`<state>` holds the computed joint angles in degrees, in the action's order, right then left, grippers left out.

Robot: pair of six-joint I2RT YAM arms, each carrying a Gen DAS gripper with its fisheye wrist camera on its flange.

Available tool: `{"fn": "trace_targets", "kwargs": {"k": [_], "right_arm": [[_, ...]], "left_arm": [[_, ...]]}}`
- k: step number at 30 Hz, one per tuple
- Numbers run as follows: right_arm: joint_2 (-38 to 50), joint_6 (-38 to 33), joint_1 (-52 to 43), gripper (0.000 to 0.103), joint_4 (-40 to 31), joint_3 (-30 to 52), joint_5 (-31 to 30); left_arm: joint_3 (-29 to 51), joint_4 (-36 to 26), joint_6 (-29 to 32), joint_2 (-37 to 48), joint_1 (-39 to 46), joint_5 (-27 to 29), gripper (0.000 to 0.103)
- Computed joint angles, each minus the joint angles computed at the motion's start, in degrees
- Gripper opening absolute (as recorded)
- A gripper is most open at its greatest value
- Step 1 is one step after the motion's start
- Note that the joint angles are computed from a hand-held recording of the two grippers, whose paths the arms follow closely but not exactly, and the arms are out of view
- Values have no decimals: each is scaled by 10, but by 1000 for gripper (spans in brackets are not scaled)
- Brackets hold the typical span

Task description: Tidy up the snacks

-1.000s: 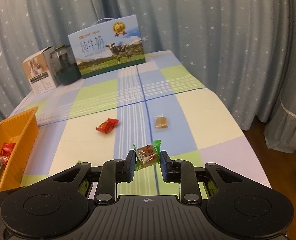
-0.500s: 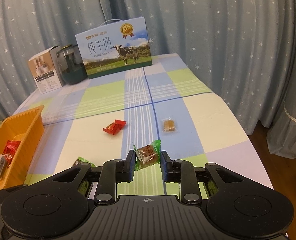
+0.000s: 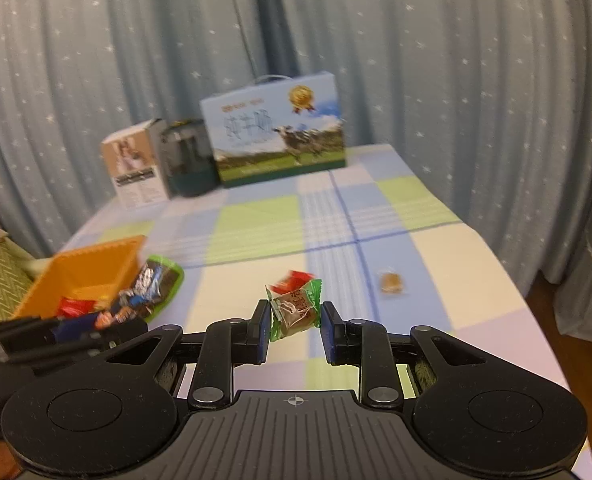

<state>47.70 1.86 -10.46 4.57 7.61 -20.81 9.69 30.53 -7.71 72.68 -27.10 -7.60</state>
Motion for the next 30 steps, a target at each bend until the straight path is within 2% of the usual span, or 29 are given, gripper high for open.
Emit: {"fn": "trace_targets", "kwargs": {"k": [7, 13, 21, 25, 30], "right_arm": [[-15, 78, 176, 26, 27, 7, 83], [74, 145, 331, 26, 103, 33, 170], [204, 179, 468, 26, 176, 79, 243], [275, 180, 508, 26, 202, 108, 262], [339, 176, 532, 26, 216, 136, 267]], "left_arm": [[10, -205, 60, -210, 126, 66, 26], [20, -309, 144, -294, 304, 179, 26], [31, -344, 255, -273, 525, 316, 26], [36, -329, 288, -227, 589, 354, 26], [41, -301, 314, -164, 628, 374, 26]]}}
